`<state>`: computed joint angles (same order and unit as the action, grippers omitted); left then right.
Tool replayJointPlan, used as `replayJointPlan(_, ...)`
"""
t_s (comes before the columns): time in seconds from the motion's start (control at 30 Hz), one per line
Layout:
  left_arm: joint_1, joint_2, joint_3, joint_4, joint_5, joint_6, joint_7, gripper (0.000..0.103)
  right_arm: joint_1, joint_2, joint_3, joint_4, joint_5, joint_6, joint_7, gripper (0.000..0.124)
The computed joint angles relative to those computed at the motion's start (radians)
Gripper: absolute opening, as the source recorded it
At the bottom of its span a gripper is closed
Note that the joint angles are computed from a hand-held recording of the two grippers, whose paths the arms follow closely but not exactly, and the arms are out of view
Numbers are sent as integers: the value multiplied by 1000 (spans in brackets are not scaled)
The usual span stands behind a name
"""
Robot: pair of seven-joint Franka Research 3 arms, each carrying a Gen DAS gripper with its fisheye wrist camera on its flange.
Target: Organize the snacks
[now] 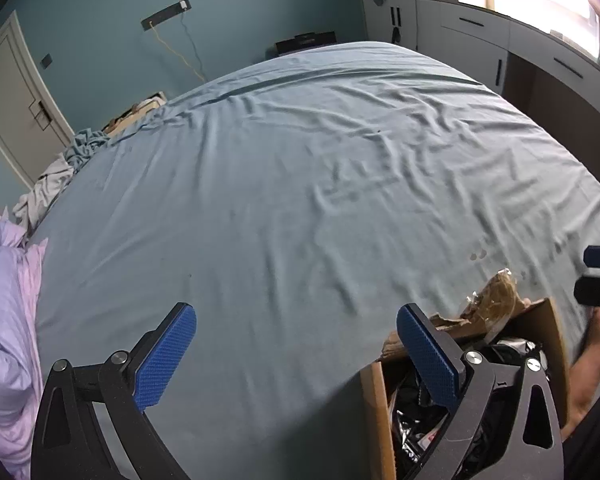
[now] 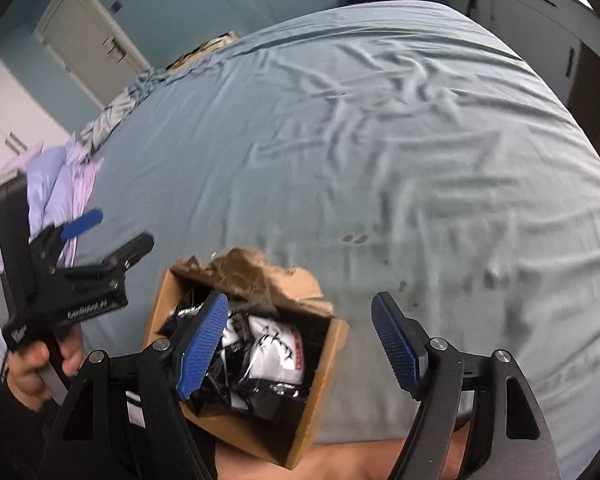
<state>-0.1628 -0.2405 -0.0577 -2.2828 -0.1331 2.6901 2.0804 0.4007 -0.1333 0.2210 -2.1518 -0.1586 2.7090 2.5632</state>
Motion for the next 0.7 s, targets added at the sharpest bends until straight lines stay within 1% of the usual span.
replayJointPlan(0.13, 3, -3, -4, -6, 14, 9, -7, 102, -1, -10, 0, -11, 13, 4, 7, 74)
replayJointPlan(0.27, -2, -12, 0, -15, 14, 20, -1, 102, -4, 4, 14, 22, -43, -38, 14, 74)
replayJointPlan(0.47, -9, -17, 9, -15, -2, 24, 6, 102, 26, 40, 10, 83, -93, -126, -15, 74)
replayJointPlan(0.7, -21, -33, 23, -23, -27, 28, 34, 102, 47, 55, -11, 100, -68, -148, -32, 74)
